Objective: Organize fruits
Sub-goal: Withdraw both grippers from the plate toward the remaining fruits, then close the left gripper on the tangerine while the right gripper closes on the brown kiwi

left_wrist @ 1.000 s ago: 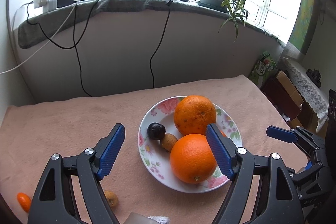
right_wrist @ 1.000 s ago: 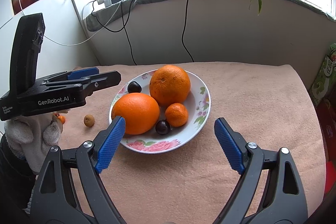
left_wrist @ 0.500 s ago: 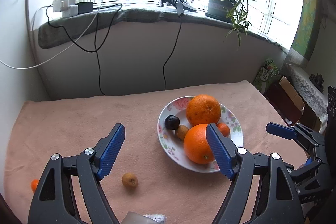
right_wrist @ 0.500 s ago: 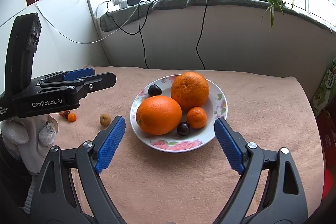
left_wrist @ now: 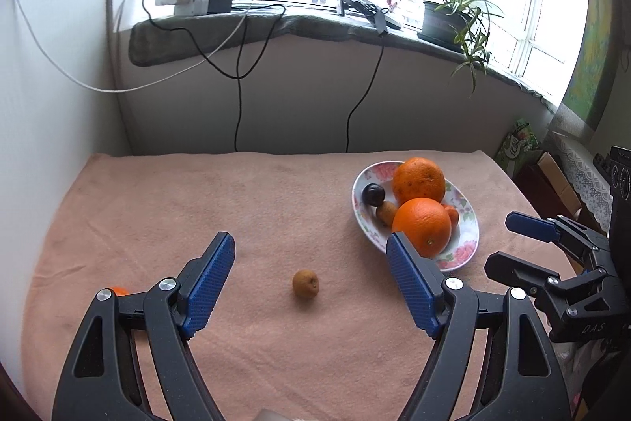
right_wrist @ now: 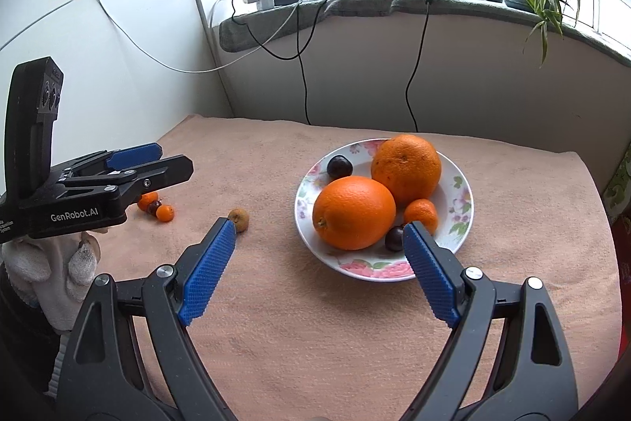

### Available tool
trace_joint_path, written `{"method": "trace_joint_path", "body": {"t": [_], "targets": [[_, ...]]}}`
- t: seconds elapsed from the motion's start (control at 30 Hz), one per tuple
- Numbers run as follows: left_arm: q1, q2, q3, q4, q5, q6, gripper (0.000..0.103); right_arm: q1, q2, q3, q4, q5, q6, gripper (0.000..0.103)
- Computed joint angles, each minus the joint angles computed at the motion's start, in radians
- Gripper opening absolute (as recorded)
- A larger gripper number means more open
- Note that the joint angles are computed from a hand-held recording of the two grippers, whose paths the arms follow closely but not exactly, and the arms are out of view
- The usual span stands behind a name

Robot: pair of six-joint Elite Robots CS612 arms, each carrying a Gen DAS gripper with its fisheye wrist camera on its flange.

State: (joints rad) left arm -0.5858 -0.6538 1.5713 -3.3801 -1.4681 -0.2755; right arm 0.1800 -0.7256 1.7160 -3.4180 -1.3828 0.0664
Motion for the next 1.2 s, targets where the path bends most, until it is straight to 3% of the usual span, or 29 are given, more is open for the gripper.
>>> {"method": "trace_joint_path", "body": {"t": [0.37, 0.6, 0.73, 0.8, 0.93, 1.2], "targets": [[0.029, -0.022, 0.100, -0.060, 0.035, -0.054, 0.079, 0.021, 0.025, -0.045, 0.055, 0.090, -0.020, 0.089], [0.054, -0.022, 0.142, -0.041, 0.044, -0.099, 0.056, 0.037, 0.043, -0.078, 0.092, 0.132, -0.047, 0.089], [0.072, -0.015, 0.146, -0.032, 0.032, -0.133, 0.047, 0.041, 0.057, -0.104, 0.134, 0.147, -0.044, 0.074], [0.081, -0.011, 0.146, -0.032, 0.029, -0.150, 0.043, 0.042, 0.064, -0.114, 0.147, 0.153, -0.034, 0.073], [0.098, 0.000, 0.137, -0.018, 0.015, -0.184, 0.042, 0.046, 0.075, -0.134, 0.184, 0.156, -0.029, 0.060], [0.129, 0.025, 0.096, -0.001, -0.037, -0.230, 0.042, 0.053, 0.102, -0.181, 0.237, 0.152, -0.012, 0.058]]}}
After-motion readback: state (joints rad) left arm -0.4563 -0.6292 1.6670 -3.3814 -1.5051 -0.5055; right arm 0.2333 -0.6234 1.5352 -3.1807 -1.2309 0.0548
